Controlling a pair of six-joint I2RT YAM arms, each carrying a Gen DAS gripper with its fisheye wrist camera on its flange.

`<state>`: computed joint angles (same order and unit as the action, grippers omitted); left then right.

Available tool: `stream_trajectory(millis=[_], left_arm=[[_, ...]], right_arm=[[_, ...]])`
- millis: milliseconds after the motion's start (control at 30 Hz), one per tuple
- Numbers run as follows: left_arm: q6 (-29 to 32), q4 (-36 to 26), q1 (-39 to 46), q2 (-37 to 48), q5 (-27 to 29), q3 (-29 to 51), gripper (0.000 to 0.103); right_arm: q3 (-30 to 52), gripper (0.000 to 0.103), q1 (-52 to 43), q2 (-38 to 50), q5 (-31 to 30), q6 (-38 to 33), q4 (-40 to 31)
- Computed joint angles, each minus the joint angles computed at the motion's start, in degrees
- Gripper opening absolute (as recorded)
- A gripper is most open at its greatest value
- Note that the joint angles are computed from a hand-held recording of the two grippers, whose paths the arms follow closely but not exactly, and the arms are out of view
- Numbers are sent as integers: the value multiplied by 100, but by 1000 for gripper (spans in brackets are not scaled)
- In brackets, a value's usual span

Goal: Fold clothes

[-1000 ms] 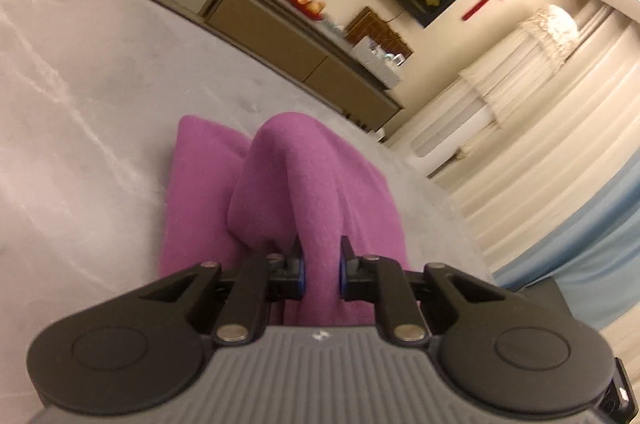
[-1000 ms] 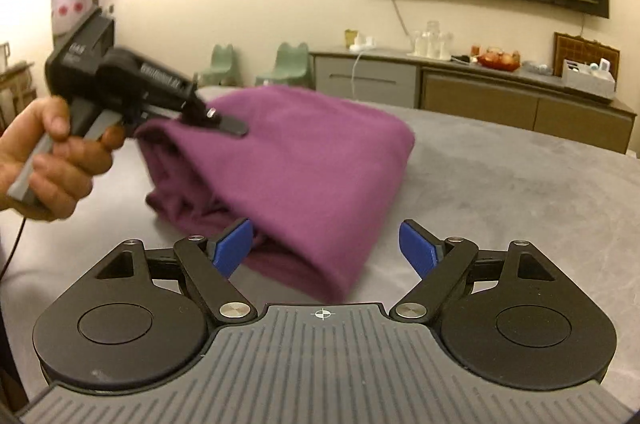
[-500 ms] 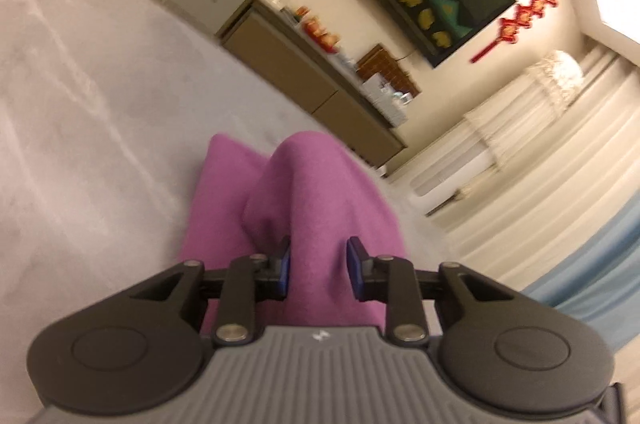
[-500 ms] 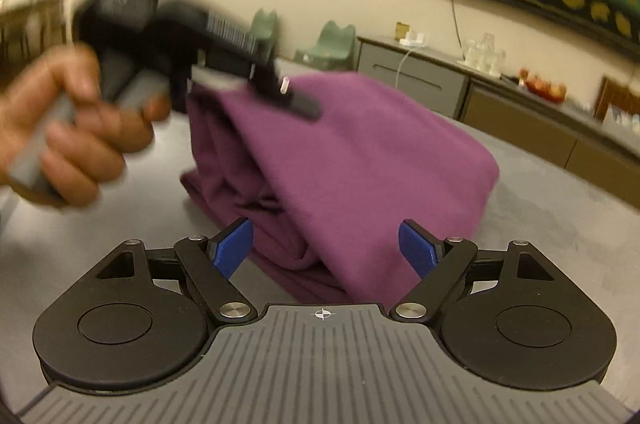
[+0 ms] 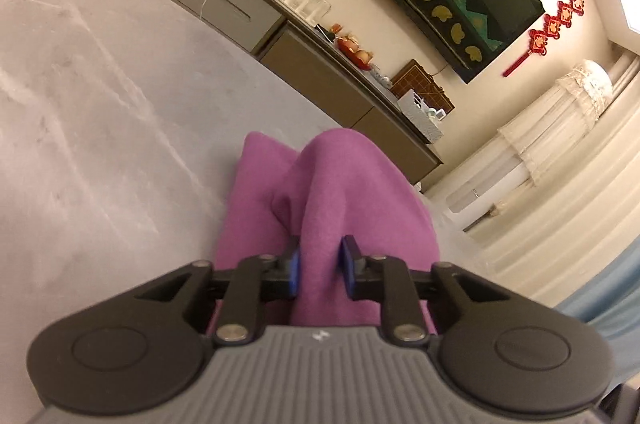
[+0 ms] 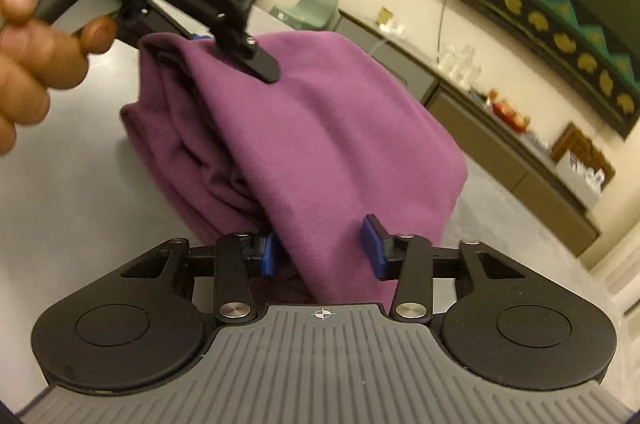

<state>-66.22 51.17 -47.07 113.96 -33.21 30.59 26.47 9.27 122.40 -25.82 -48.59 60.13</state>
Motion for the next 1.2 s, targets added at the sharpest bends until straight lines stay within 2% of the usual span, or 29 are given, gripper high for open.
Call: stream_trajectory(millis=[67, 100, 167, 200, 267, 300, 367, 467, 567, 667, 800, 867, 900, 933, 1000, 1067, 1100, 1133, 1200], left_arm=[[67, -270, -140, -295, -159, -33, 26], [57, -421, -193, -391, -205, -24, 31], [-78, -743, -251, -443, -206, 52, 38], [-146, -902, -280, -465, -205, 91, 38], [-308, -1508, -276, -380, -197, 395, 40], [-412, -1587, -281, -296, -156, 455, 41], [-566, -1313, -235, -98, 107, 461, 41], [-499, -552, -193, 282, 799, 543, 41], [-138, -614, -302, 248, 753, 695, 40], [-285, -162, -272, 97, 293, 338, 40], [-1053, 578, -54, 106, -157, -279, 40], [-1398, 892, 150, 276, -116, -407, 40], [-1542, 1019, 215, 397, -130, -423, 40], [-1676, 1117, 268, 506, -132, -416, 40], [-1768, 1377, 335, 669, -1, -399, 40], [-1783, 1710, 395, 822, 179, -414, 41], [-1749, 1919, 420, 894, 277, -450, 44], [-1717, 2123, 446, 965, 376, -483, 47], [-1663, 2435, 457, 1095, 561, -503, 59]], right_arm=[[-133, 59, -46, -157, -110, 100, 36], [-229, 65, -139, -241, -263, 145, 95], [-356, 67, -272, -372, -496, 84, 72], [-356, 65, -301, -410, -513, -62, -45], [-205, 47, -234, -395, -233, -474, -427], [-56, 41, -222, -362, -82, -617, -598], [251, 41, -279, -281, 113, -626, -714], [737, 43, -334, 67, 852, -233, -474], [1149, 44, -524, 105, 1235, 128, -1104], [1120, 48, -948, -345, 616, 716, -1847], [544, 52, -995, -1279, -209, 1411, -1920], [439, 59, -601, -1753, -421, 1643, -2072], [419, 67, -342, -1920, -451, 1701, -2134], [414, 77, -48, -2043, -417, 1708, -2199], [660, 83, 631, -2068, -128, 1444, -2621], [1441, 80, 1255, -1686, 499, 1016, -3392], [1723, 69, 1530, -1514, 964, 821, -3694], [1935, 50, 1727, -1374, 1358, 679, -3928], [1850, 42, 1729, -1370, 1474, 689, -3858]])
